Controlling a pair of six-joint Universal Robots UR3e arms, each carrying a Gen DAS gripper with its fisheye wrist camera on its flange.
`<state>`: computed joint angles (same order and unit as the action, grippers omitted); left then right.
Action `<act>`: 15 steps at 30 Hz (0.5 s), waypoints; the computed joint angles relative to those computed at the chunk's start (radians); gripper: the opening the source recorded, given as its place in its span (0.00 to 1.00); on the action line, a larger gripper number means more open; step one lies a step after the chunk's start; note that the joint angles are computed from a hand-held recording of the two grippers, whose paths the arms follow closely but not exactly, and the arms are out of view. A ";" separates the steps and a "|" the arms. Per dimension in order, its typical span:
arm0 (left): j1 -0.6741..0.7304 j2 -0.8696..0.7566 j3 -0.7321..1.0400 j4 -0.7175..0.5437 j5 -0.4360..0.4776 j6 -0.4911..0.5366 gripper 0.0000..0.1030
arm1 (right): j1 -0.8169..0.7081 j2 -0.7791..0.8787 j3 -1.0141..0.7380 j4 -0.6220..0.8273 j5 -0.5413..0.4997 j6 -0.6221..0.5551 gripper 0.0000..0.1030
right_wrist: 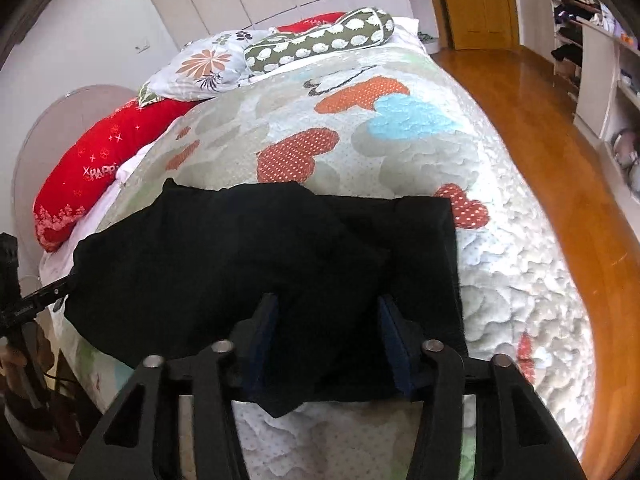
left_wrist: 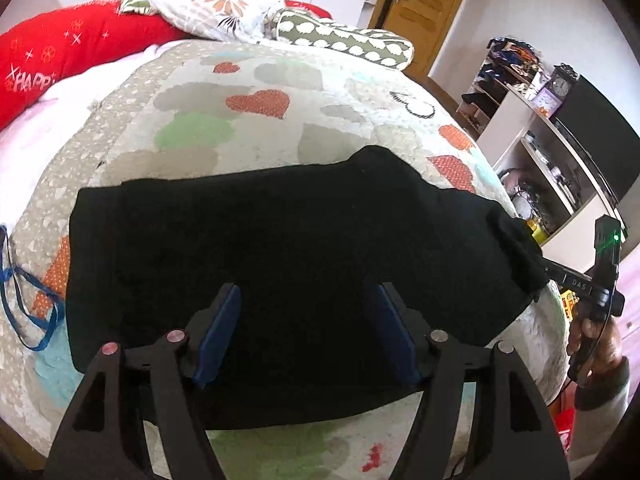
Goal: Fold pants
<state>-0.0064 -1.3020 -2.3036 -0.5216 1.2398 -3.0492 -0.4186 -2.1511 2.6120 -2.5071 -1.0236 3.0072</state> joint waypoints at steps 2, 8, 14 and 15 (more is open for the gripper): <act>0.006 0.010 -0.002 -0.012 -0.001 -0.003 0.67 | 0.077 0.061 -0.032 -0.080 -0.081 0.014 0.04; 0.074 0.125 -0.046 -0.060 0.008 0.045 0.67 | 0.046 0.002 -0.099 -0.057 -0.186 -0.042 0.04; 0.172 0.197 -0.088 -0.134 -0.021 0.079 0.67 | 0.035 0.220 -0.078 -0.234 -0.222 -0.018 0.10; 0.176 0.207 -0.091 -0.141 -0.016 0.083 0.67 | 0.029 0.216 -0.070 -0.241 -0.226 -0.007 0.14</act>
<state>0.1696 -1.0946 -2.3944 -0.6628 1.2241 -2.9660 -0.3900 -1.9352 2.5421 -2.7484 -1.2492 3.0006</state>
